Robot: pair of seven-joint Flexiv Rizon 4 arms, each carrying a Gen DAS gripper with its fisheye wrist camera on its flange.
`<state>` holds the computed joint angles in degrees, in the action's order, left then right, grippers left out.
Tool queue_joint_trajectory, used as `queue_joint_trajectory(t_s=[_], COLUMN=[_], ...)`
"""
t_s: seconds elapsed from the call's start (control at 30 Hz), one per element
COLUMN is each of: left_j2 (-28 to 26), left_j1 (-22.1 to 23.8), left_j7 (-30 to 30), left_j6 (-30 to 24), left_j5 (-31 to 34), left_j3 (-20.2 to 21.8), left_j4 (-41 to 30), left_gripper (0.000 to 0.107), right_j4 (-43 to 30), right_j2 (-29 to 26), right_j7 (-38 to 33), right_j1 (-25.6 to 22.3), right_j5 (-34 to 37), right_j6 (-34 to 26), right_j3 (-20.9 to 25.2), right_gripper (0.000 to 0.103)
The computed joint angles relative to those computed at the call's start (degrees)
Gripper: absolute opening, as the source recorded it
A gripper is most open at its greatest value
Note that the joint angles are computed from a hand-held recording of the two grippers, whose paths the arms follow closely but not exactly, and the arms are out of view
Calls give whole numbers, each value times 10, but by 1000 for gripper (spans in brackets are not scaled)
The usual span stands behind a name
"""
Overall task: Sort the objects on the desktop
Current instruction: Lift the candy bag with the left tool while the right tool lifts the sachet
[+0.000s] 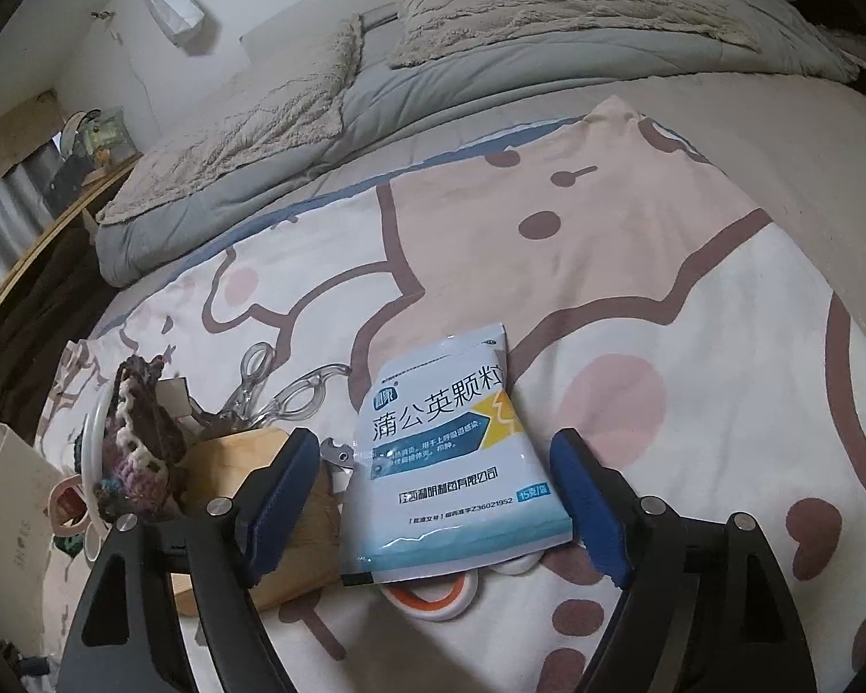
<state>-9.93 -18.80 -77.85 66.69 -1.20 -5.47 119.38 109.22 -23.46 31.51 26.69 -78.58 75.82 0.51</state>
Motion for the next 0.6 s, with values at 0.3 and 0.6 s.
queue_joint_trajectory(t_s=[0.3, 0.6], left_j2=[-27, -14], left_j1=[0, 3], left_j7=[-16, 12], left_j6=[-2, 0], left_j5=[-11, -39], left_j3=[-2, -9], left_j4=[-21, -5], left_gripper=[67, 41], right_j4=[7, 15], right_j2=[10, 36], right_j7=[23, 109], right_j1=[8, -19], right_j5=[-21, -123], right_j6=[-25, -84], right_j3=[-4, 31], right_gripper=[39, 16])
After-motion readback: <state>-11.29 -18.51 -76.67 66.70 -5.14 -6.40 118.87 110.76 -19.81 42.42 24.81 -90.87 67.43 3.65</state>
